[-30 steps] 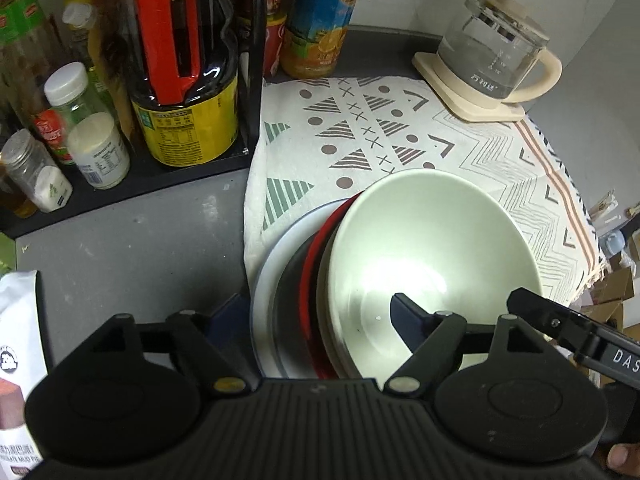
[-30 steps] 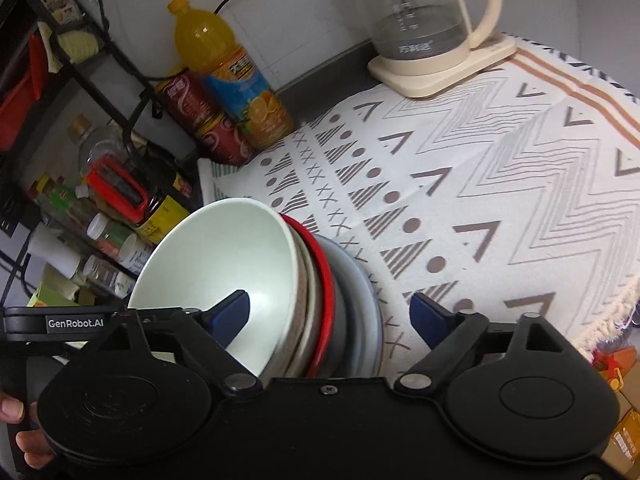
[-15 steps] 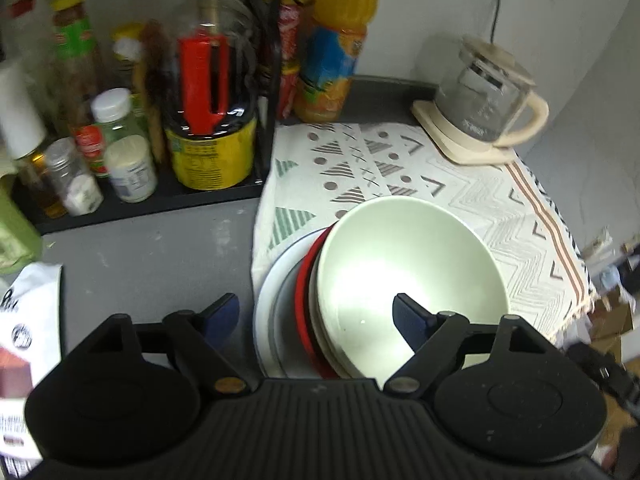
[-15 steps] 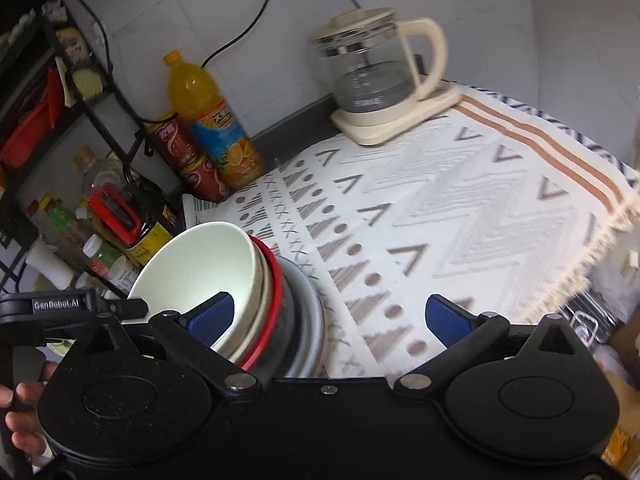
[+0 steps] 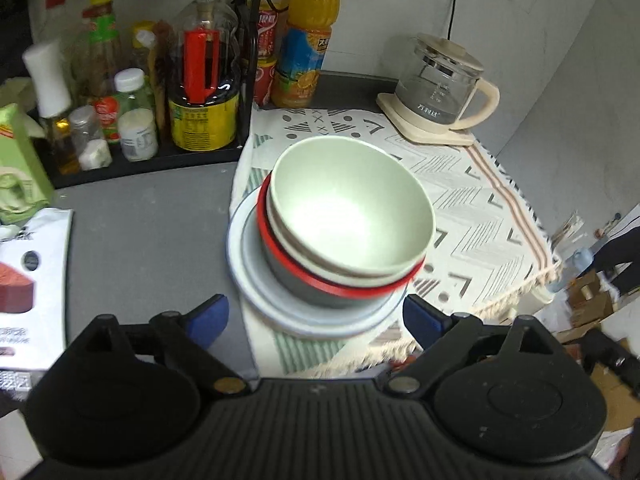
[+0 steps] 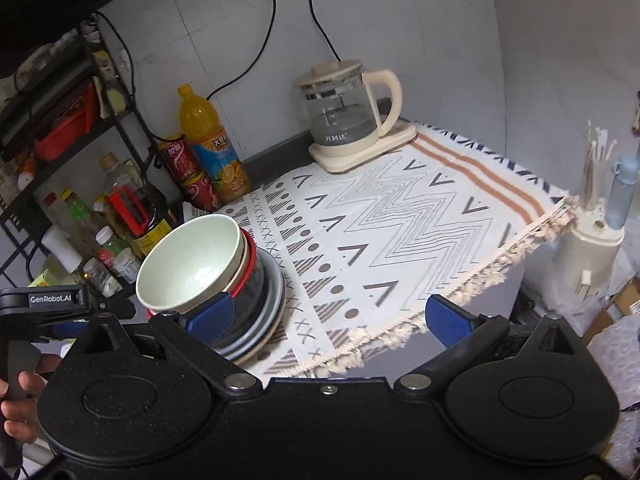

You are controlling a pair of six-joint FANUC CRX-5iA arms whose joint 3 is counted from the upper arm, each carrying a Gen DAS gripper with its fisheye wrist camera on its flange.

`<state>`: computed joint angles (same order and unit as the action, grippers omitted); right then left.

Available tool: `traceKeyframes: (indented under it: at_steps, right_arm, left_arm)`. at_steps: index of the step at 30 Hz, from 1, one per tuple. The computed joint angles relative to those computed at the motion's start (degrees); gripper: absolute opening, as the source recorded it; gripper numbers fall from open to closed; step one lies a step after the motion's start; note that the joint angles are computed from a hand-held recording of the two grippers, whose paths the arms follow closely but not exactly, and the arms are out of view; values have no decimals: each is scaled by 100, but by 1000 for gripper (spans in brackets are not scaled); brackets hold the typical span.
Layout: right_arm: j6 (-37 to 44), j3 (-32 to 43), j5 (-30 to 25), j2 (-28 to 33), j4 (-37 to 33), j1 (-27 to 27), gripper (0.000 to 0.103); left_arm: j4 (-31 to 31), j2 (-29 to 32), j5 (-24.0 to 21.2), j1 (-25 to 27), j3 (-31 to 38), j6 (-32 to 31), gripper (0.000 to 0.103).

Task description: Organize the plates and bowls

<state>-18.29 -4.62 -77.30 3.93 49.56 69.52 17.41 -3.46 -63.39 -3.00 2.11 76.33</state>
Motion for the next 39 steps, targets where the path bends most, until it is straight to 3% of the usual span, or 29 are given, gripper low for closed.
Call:
traceKeyframes:
  at_steps: [14, 17, 21, 39]
  right_arm:
    - [-127, -104, -697, -92, 312, 834, 103]
    - [155, 60, -880, 0, 262, 950, 103]
    - [441, 249, -1114, 115, 236, 1072, 103]
    - [719, 540, -1206, 230, 78, 1253, 103]
  left_arm:
    - [94, -1216, -48, 233, -1022, -93, 97]
    - [154, -1414, -31, 306, -1158, -158, 103]
    - [33, -1627, 5, 266, -1233, -191, 103]
    - [238, -2170, -244, 521, -1524, -606, 103]
